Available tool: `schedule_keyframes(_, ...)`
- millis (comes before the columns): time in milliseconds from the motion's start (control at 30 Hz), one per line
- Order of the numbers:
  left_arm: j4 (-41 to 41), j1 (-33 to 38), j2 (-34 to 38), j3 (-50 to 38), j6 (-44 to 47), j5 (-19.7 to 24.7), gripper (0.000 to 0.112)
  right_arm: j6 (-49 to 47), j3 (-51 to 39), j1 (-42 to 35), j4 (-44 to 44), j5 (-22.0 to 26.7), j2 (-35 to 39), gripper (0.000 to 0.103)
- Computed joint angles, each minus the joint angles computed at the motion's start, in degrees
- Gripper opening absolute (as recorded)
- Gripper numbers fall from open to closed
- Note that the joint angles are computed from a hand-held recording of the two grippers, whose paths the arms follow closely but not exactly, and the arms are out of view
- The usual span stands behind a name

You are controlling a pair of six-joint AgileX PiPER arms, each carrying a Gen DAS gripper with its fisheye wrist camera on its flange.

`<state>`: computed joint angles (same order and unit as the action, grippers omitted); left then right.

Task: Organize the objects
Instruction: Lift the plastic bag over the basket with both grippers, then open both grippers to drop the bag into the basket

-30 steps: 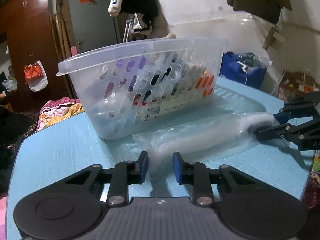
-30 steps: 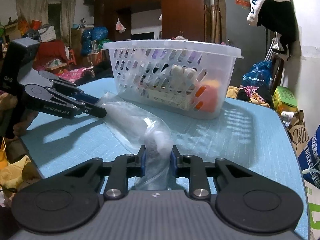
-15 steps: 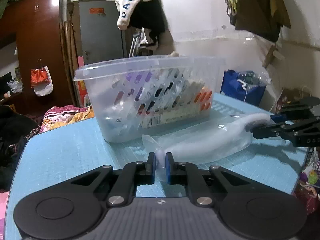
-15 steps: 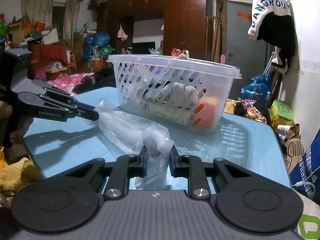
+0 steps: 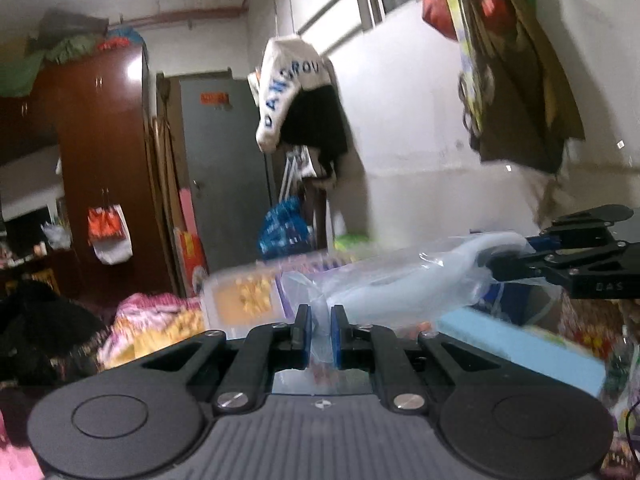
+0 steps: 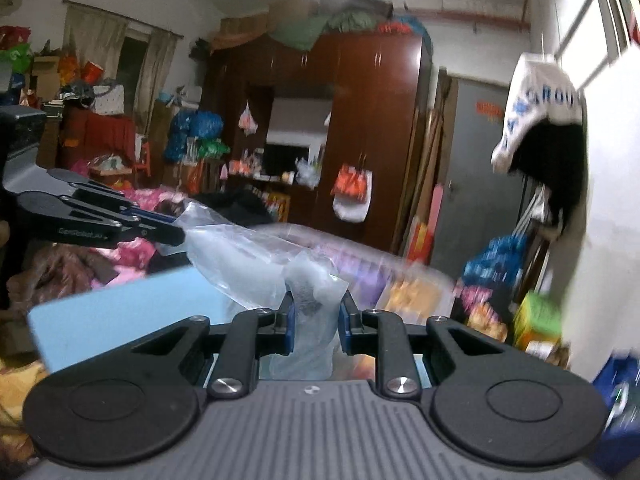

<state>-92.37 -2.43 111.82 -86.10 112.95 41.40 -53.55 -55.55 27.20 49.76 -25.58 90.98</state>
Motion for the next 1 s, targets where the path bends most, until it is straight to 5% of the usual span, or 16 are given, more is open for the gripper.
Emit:
schedule_keyframes(200, 18.53, -4.71, 10.24, -25.01, -26.92, -5.49, 0.013, -2.69, -16.49, -9.42, -0.12, 12.95, 6.44, 0.023)
schedule_keyframes(367, 31.02, -7.04, 19.24, -39.34, -41.62, -6.2, 0.013, -8.2, -21.94, -11.2, 4.94, 14.63, 12.24, 0.024)
schedule_keyframes(500, 35.6, -7.49, 24.25, -46.15, -48.38, -5.73, 0.015, -2.23, -23.37, -12.47, -0.12, 14.61, 15.12, 0.026)
schedule_keyframes(533, 35.46, -7.9, 24.63, -45.93, -47.71, -7.37, 0.021, -1.03, -23.15, -12.56, -1.21, 13.55, 15.65, 0.035)
schedule_keyframes(600, 32.16, -8.79, 23.36, -41.06, -41.09, -13.02, 0.049, -1.13, -21.59, -11.48, -1.37, 7.69, 16.45, 0.07)
schedule_keyframes(633, 30.48, -9.06, 22.86, -39.09, -38.11, -14.93, 0.072, -2.69, -21.22, -11.05, 0.46, 5.64, 16.81, 0.099)
schedule_keyframes(700, 27.57, -8.77, 23.22, -38.18, -35.36, -15.56, 0.086, -0.55, -19.73, -10.59, -0.07, 3.3, 16.69, 0.103)
schedule_keyframes(900, 26.59, -7.38, 23.43, -38.96, -37.52, -11.46, 0.086, -10.21, -21.11, -11.01, 12.61, 6.81, 16.54, 0.103)
schedule_keyframes(1000, 23.01, -7.22, 22.23, -36.19, -33.73, -11.56, 0.088, -8.55, -21.4, -11.75, 11.56, 8.87, 16.58, 0.103)
